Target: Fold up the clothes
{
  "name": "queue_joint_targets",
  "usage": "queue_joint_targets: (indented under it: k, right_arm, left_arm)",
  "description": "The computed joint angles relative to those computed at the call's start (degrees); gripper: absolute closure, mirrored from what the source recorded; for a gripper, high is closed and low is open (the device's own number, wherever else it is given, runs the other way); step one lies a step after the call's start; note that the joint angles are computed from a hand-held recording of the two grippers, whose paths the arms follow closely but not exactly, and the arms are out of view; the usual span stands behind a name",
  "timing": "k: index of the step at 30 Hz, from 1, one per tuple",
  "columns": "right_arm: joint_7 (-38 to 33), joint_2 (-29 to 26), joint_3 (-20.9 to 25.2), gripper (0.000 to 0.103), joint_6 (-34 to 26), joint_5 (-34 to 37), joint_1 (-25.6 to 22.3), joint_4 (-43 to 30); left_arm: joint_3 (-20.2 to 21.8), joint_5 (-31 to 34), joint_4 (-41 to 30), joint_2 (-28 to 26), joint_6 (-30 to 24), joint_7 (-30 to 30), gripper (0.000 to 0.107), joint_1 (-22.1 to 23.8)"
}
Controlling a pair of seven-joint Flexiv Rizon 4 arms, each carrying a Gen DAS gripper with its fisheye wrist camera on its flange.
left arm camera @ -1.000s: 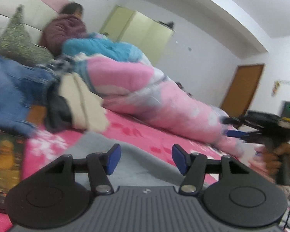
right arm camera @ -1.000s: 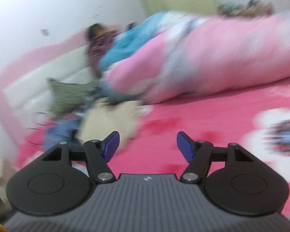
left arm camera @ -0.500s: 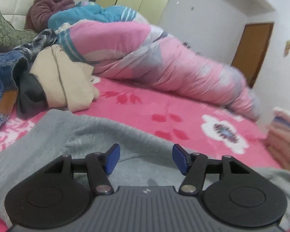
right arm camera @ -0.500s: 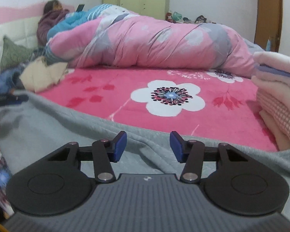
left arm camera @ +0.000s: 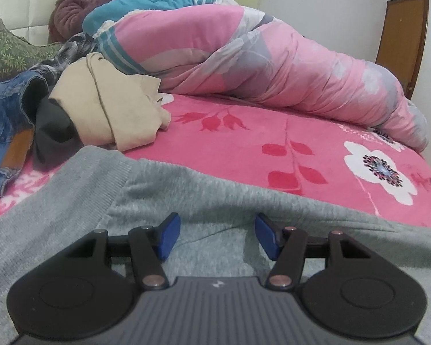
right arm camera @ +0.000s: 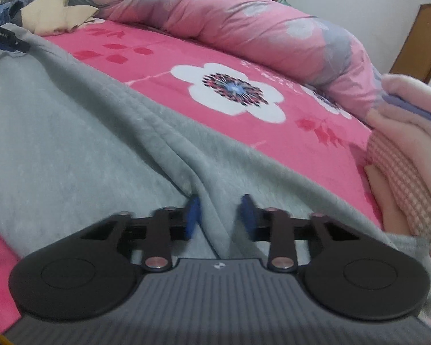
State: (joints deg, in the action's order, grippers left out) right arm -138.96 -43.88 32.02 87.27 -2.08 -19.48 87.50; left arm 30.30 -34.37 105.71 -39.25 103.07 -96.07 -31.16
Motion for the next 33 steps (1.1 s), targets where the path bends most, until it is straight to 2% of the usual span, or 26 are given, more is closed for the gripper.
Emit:
queue_joint_targets:
  k: [5,8,14,16,18,20,22,24,26,28,30,31,33]
  right_arm:
    - [-2.6,-1.8,4.9,0.095,-1.2,1.0,-3.3,-3.2]
    - [-3.9,-3.0,4.5,0.095,-2.6,0.5,-1.9,-6.8]
    - [-1.9,-7.0,-0.3,0.094,-15.2,1.6,3.8,-18.9]
    - [2.2,-9.0,-2.4,0.080,-21.8,3.2,5.4,-24.2]
    - [8.2,-11.2,-2.1,0.060,-29.2,7.5,5.0,-30.8]
    - [14.7,-13.2,-0.1,0.055,-37.0,13.6,2.9,-37.5]
    - [18.7,-13.3,0.7,0.055,-38.7,18.6,1.2,-39.1]
    - [17.6,-10.7,-0.4,0.055,-33.3,21.6,0.9,-35.4]
    - [12.9,-8.3,-0.9,0.056,-26.5,24.0,1.1,-31.7]
    - [8.1,-7.6,0.9,0.059,-26.5,26.7,0.1,-31.4]
    - [2.4,-7.6,4.0,0.067,-33.2,28.8,-1.6,-32.3]
    - [-0.3,-7.7,5.2,0.067,-37.1,29.5,-2.2,-32.9]
    - [-4.6,-8.4,5.7,0.068,-48.6,27.9,-1.4,-34.8]
  left_arm:
    - [4.5,-0.6,-1.2,-1.2,-2.7,-1.1,0.047,-3.3]
    - [8.3,0.4,-2.4,-2.4,-4.9,-3.4,0.047,-5.2]
    - [11.3,4.0,-4.4,-3.9,-7.5,-7.0,0.047,-5.6]
    - [11.2,5.4,-4.7,-4.0,-7.7,-8.0,0.047,-5.1]
    - [10.9,7.0,-4.8,-3.9,-7.7,-8.9,0.047,-4.5]
    - [10.2,8.6,-4.9,-3.6,-7.4,-9.8,0.047,-3.7]
    - [9.6,10.0,-5.0,-3.4,-7.3,-10.8,0.047,-2.9]
    - [9.2,11.1,-5.2,-3.3,-7.1,-11.8,0.047,-2.2]
    - [9.4,12.0,-5.4,-3.4,-7.1,-12.6,0.047,-2.1]
    - [9.7,12.7,-5.6,-3.7,-7.2,-13.3,0.047,-2.1]
    - [9.8,13.2,-5.8,-3.8,-7.4,-13.9,0.046,-2.1]
    - [9.9,13.4,-5.8,-3.9,-7.4,-14.2,0.046,-2.2]
    - [10.2,14.0,-6.0,-4.0,-7.6,-14.7,0.046,-2.3]
